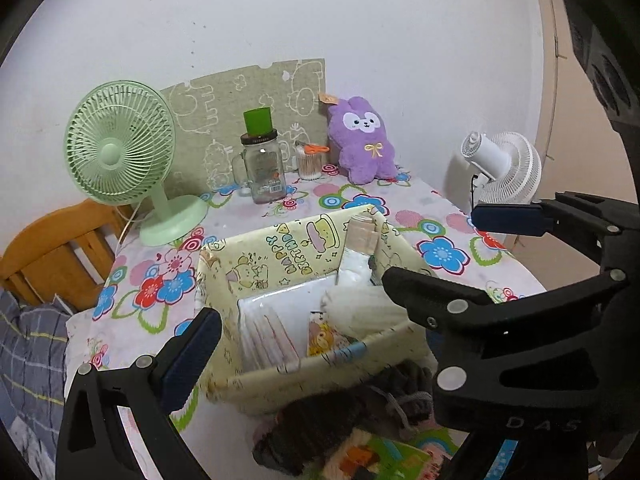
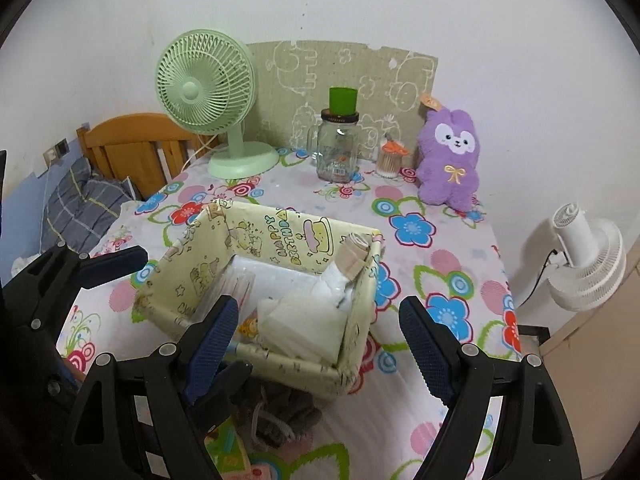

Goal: Organize soft objects
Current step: 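Withdraw both tools from the box toward the remaining items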

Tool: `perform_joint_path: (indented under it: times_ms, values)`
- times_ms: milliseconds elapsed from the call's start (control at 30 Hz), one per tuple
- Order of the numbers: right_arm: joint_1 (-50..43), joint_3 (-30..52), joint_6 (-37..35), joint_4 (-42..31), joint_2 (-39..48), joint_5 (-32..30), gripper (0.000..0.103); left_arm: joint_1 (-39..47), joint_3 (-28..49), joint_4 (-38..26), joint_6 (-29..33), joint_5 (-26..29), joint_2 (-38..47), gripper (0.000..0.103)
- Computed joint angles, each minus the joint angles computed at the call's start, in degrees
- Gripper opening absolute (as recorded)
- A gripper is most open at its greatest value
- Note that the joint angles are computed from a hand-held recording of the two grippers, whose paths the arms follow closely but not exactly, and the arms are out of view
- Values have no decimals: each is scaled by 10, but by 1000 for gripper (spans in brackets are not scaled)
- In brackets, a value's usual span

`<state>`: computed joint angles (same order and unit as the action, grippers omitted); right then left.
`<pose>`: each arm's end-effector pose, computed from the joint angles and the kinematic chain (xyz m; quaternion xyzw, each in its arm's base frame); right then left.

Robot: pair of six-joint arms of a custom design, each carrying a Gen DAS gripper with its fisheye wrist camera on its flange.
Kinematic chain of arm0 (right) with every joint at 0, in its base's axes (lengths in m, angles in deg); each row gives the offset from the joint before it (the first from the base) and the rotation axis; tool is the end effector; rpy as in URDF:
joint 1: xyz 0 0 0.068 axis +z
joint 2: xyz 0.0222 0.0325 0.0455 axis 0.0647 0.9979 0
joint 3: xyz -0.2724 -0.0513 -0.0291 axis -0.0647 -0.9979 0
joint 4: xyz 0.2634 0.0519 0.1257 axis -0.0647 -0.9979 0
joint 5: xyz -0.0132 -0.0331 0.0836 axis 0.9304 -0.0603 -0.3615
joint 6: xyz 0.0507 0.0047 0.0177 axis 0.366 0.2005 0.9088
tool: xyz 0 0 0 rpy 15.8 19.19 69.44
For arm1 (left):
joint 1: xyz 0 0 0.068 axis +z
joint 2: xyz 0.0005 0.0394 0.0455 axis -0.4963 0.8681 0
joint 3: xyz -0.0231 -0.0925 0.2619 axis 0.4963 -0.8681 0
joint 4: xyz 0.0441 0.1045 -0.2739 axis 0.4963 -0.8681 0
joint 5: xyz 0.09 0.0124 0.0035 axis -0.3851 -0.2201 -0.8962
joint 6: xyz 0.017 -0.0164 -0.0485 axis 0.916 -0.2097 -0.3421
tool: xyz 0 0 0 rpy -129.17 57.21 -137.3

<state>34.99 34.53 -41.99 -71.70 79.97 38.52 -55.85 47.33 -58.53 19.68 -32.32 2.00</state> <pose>0.2531 0.1358 0.1969 0.0370 0.9140 -0.0153 0.4036 0.2726 -0.1384 0.1795 0.3099 0.8483 -0.1137 0.4140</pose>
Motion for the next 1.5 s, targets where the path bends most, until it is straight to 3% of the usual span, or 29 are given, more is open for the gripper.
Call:
perform_joint_path:
  times_ms: [367,500,767,1500]
  values:
    - [75,-47,58,-51,-84,79,84,-20,-64,-9,-40,-33,-86,103]
    - [98,-61,85,-67,-105,99,84,-28,-84,2,-67,-75,-95,103]
    - [135,-90,132,-74,-119,125,83,-10,-128,10,-92,-55,-120,103]
    - [177,-210,199,31,-121,112,80,-46,-204,104,-125,-76,-73,103]
